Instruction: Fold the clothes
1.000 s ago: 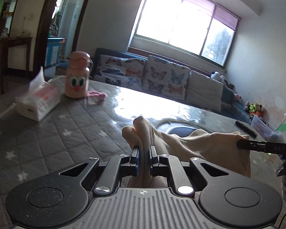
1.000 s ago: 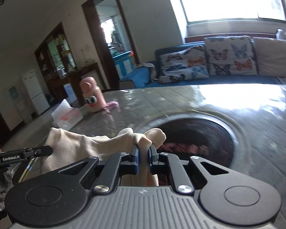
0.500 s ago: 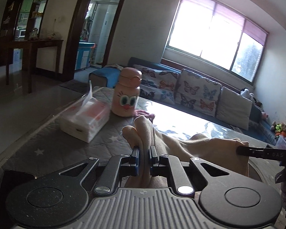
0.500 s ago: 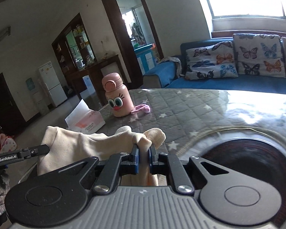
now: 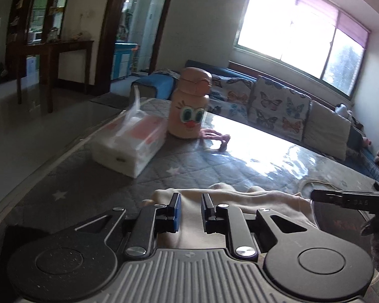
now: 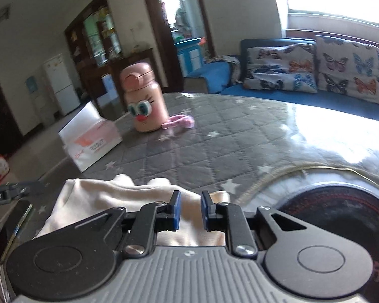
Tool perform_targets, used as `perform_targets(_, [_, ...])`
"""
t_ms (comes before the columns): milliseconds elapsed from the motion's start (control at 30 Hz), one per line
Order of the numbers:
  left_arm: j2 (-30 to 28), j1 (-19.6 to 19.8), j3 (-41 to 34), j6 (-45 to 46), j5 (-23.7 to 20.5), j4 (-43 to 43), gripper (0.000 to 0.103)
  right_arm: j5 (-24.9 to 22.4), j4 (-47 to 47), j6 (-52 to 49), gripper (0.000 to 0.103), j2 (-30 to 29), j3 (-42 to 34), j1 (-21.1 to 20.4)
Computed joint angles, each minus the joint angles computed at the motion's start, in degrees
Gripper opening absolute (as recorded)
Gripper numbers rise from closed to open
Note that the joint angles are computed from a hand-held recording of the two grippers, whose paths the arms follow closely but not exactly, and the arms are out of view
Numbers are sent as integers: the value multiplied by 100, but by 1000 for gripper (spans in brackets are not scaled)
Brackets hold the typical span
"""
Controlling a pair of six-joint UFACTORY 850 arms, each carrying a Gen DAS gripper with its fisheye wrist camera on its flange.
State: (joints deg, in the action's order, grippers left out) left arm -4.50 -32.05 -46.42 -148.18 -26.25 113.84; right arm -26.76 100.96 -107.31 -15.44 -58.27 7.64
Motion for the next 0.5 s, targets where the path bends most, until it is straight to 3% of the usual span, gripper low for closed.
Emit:
perform_targets(267, [-896,185,-847,-483,815,861,19,144,-551,288,17,-494,-493,366])
perform_targets(500, [-1384,332,-1278,-522,1069,961,18,299,-708,321,22,-827,-791,495])
